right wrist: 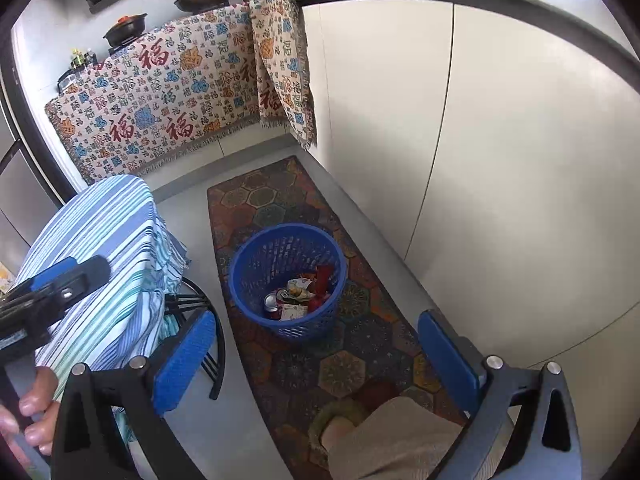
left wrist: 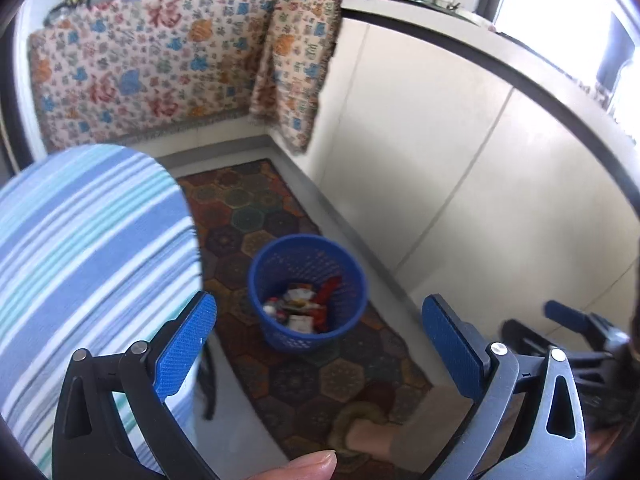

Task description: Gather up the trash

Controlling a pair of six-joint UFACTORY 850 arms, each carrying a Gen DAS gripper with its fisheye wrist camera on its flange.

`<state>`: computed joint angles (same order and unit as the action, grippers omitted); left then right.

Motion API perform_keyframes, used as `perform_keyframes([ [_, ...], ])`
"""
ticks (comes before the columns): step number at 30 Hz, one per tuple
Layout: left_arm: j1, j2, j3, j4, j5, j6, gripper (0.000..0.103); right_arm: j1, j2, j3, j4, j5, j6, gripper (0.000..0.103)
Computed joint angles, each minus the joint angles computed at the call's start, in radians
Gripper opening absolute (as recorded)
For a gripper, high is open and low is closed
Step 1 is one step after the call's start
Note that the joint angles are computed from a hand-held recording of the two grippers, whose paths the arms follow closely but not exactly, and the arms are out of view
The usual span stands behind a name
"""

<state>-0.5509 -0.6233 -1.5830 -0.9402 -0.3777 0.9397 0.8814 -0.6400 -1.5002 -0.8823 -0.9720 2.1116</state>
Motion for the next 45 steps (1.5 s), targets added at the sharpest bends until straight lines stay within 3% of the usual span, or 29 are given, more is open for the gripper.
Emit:
perform_keyframes([
  [2, -0.027, 0.026, 0.035, 0.155, 0.116, -0.119, 0.103, 0.011, -0.014, -0.031, 0.008, -0.037, -0.018, 0.103],
  [4, -0.039, 0.044, 0.059, 0.270, 0.165, -0.220, 0.102, 0.019, -0.026, -0.053, 0.016, -0.063, -0.039, 0.103],
  [11, -0.034, 0.059, 0.058, 0.559, 0.114, -0.477, 0.103, 0.039, -0.037, -0.089, 0.032, -0.064, -0.071, 0.103],
  [20, -0.023, 0.078, 0.067, 0.417, 0.053, -0.305, 0.102, 0.057, -0.052, -0.134, 0.050, -0.085, -0.116, 0.103],
  [45, -0.031, 0.057, 0.040, 0.490, 0.016, -0.382, 0.102, 0.047, -0.049, -0.125, 0.078, -0.075, -0.145, 0.103],
])
